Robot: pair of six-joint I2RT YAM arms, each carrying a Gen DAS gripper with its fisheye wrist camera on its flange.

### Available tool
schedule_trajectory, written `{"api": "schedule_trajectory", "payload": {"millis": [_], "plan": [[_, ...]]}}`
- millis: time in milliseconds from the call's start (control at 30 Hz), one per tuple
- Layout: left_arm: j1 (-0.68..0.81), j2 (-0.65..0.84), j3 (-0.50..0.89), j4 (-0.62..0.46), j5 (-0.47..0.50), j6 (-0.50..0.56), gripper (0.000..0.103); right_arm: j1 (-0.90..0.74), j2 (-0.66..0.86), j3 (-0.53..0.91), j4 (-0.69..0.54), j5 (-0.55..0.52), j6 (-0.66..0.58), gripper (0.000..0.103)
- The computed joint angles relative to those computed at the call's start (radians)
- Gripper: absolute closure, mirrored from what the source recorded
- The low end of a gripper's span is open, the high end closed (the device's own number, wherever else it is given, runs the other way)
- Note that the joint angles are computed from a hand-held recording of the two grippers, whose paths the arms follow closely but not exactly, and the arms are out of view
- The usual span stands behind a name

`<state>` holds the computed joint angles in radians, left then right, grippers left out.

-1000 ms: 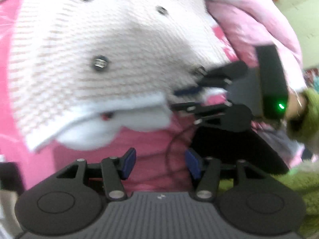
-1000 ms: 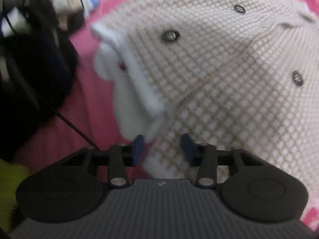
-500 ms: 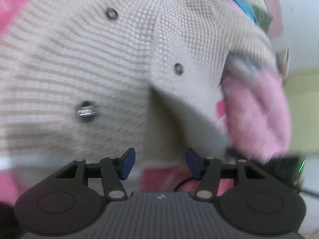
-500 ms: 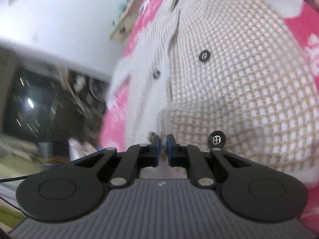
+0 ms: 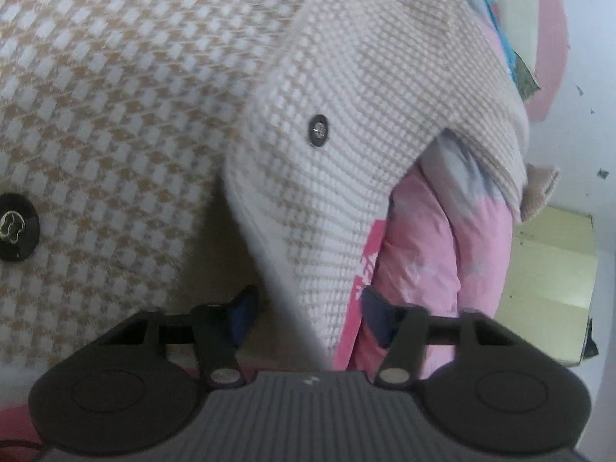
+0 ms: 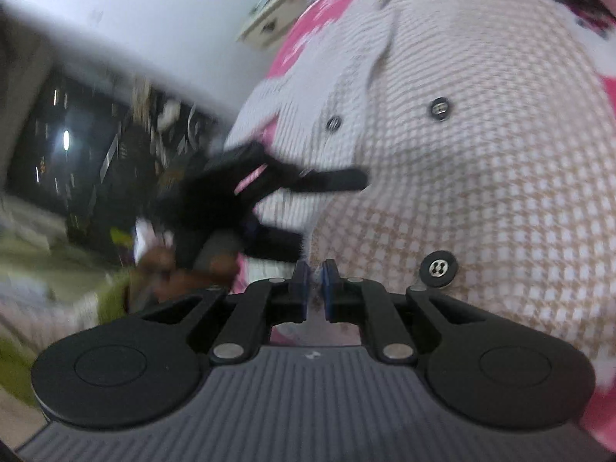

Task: Fold clothes
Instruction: 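Grasp the cardigan front with the right tool while the left tool grasps its edge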

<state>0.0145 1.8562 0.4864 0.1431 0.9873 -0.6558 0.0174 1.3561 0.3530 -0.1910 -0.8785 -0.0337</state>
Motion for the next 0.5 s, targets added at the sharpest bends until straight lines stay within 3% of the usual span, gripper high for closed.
{"api": "schedule_trajectory", "payload": {"millis": [33, 67, 200, 233, 300, 333, 400, 500], "plan": [[-0.008, -0.004, 0.020, -0.042, -0.019, 0.032, 0.089, 0.012, -0.006, 0.016, -0.037, 0.016, -0.036, 0.097], [-0.016, -0.017, 0.041, -0.095, -0.041, 0.076, 0.095, 0.016, -0.013, 0.035, -0.078, 0.028, -0.069, 0.096], [-0.106, -0.117, 0.085, -0.210, -0.163, 0.206, 0.097, -0.076, 0.034, 0.193, -0.325, 0.021, -0.236, 0.090], [-0.132, -0.151, 0.083, -0.212, -0.188, 0.229, 0.097, -0.112, 0.050, 0.230, -0.331, 0.013, -0.228, 0.090], [-0.187, -0.225, 0.066, -0.188, -0.232, 0.271, 0.097, -0.177, 0.084, 0.302, -0.314, -0.004, -0.184, 0.088], [-0.215, -0.259, 0.061, -0.179, -0.256, 0.294, 0.097, -0.183, 0.106, 0.326, -0.243, 0.003, -0.113, 0.087], [-0.270, -0.321, 0.059, -0.168, -0.304, 0.346, 0.097, -0.132, 0.176, 0.391, -0.098, 0.091, 0.024, 0.086], [-0.308, -0.333, 0.073, -0.143, -0.326, 0.373, 0.097, 0.013, 0.350, 0.552, -0.009, 0.240, 0.109, 0.082]]}}
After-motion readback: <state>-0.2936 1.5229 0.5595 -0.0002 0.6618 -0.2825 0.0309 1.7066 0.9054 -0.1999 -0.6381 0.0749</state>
